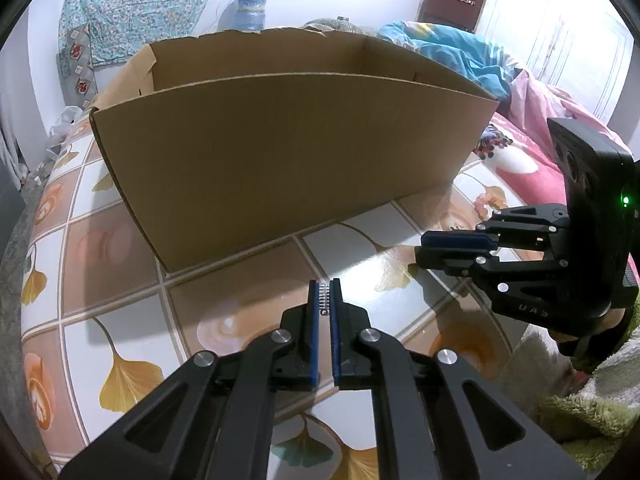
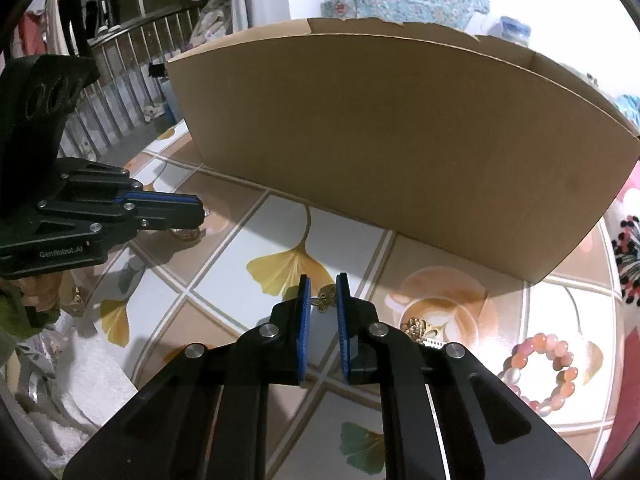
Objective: Organize jewelry
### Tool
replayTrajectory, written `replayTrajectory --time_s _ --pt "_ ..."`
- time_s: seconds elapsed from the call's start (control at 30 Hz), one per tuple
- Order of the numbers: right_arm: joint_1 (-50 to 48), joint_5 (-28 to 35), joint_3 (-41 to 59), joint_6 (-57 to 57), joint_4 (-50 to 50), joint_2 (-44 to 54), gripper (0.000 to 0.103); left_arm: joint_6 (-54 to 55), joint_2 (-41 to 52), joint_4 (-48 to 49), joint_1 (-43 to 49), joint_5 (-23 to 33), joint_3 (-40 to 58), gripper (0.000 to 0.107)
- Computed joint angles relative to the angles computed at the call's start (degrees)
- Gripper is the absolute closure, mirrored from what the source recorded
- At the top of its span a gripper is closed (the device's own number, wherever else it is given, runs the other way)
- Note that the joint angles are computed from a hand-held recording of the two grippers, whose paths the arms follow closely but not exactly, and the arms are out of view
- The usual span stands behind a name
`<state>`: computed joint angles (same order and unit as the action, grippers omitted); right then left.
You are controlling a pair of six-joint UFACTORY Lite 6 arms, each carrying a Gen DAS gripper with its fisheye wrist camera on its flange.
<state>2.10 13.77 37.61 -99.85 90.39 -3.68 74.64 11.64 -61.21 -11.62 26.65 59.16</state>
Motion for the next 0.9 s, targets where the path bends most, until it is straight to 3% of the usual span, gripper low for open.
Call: replayTrajectory --time_s 0.33,0.47,0.53,0.73,0.83,0.9 --pt "-1.8 2.5 -1.9 3.5 -4.3 -4.5 0.093 0.3 -2.4 -0.2 0.5 0.9 -0.7 0.103" --pt "-4.7 7.0 -3.0 9.3 -10.5 -10.9 0.093 -2.2 -6.7 1.2 1.2 4.1 -0.3 0.103" --pt "-6.7 10.1 -2.4 11.6 -12.9 -13.7 0.093 -3.6 -7.5 0.2 2.6 9.1 2.1 0.103" --pt "-14.3 20.8 6.9 14.2 -16.3 -15.0 0.093 -8.6 -3.4 -0.3 3.6 19.1 18.0 0.103" --pt "-19.0 27.6 17.0 16.8 -18.6 -7.6 0.093 -15.9 5.9 5.7 1.1 19.2 32.3 0.103" --pt "-19.3 29.0 25.7 21.8 -22.2 0.2 0.093 -23.0 14.1 12.5 -0.8 19.1 43.4 0.103"
